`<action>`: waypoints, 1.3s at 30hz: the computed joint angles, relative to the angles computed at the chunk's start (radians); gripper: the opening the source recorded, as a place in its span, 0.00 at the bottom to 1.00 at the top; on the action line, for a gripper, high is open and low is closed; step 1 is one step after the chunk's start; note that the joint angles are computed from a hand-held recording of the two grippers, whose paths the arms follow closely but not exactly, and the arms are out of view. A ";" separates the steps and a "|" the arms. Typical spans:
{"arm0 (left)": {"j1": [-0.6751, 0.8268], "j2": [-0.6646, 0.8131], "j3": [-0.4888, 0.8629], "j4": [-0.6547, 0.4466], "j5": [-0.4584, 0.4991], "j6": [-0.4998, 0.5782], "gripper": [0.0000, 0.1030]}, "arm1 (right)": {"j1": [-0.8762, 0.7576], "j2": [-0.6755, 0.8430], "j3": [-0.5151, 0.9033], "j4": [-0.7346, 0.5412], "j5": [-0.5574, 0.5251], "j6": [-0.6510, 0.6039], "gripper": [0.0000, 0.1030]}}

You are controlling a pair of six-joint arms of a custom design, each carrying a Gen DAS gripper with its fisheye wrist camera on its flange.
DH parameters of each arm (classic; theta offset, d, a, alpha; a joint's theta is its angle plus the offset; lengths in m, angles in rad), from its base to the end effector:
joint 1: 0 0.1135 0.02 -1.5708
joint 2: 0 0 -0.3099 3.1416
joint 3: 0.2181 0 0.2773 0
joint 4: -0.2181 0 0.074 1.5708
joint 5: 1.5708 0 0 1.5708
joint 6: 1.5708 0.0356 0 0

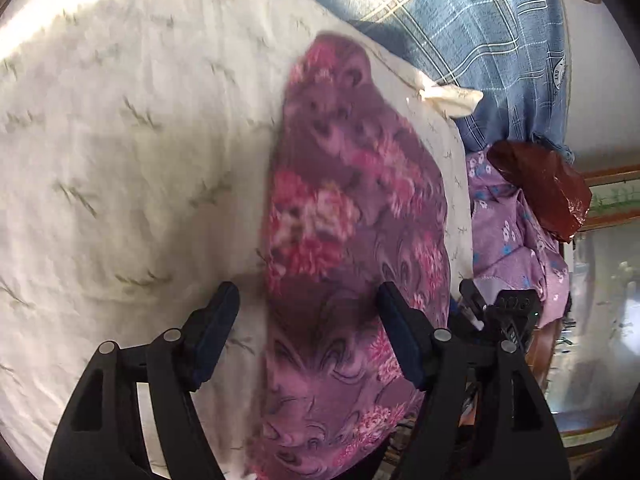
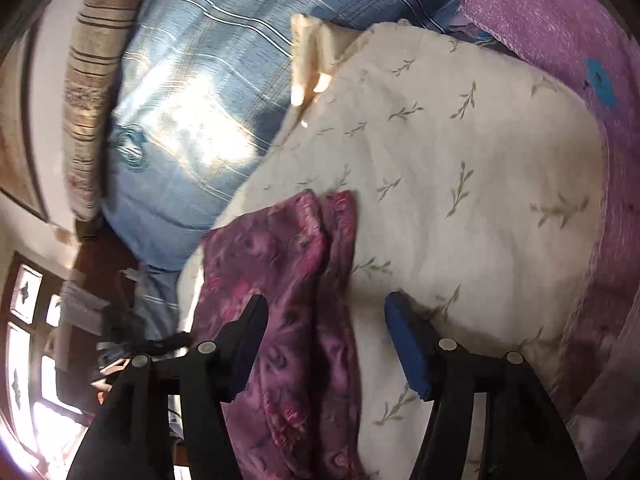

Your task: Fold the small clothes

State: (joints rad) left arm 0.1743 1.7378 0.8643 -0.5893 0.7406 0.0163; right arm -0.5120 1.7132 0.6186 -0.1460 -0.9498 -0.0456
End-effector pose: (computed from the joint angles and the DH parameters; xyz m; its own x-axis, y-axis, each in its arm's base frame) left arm 0.3018 0.0287 0.1504 -0.9799 -0.1603 -0.1187 -0.0404 0.7422 -0.6690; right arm 0.2514 -0.1081 0.1176 -0.8263 0.4340 -0.3590 0.0175 0.6569 0.7538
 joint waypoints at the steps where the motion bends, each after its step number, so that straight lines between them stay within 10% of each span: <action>1: -0.012 -0.026 -0.021 0.024 -0.004 -0.012 0.74 | 0.000 0.030 0.012 -0.056 -0.050 -0.056 0.61; 4: -0.051 -0.011 -0.014 -0.015 0.036 0.027 0.75 | 0.048 0.027 0.006 -0.192 -0.096 -0.237 0.63; 7: -0.088 -0.037 -0.047 0.077 -0.010 -0.015 0.72 | 0.118 -0.021 -0.062 -0.019 -0.011 -0.142 0.51; 10: -0.095 -0.075 -0.068 0.105 -0.046 -0.073 0.37 | 0.136 -0.059 -0.096 0.073 0.039 -0.019 0.31; 13: -0.088 -0.164 -0.109 0.104 -0.073 -0.043 0.26 | 0.174 -0.218 -0.156 0.050 0.092 0.005 0.26; 25: 0.397 -0.196 0.102 -0.212 0.082 0.274 0.26 | 0.712 -0.445 -0.086 0.188 0.321 0.444 0.25; 28: 0.431 -0.172 0.104 -0.087 -0.036 0.262 0.52 | 0.814 -0.335 -0.040 0.276 0.437 0.488 0.25; 33: 0.403 0.025 0.059 0.082 -0.242 0.274 0.57 | 0.974 -0.002 0.065 0.285 0.774 0.399 0.28; 39: 0.421 -0.001 0.020 0.150 -0.189 0.288 0.59 | 0.877 -0.043 -0.002 0.379 0.641 0.464 0.34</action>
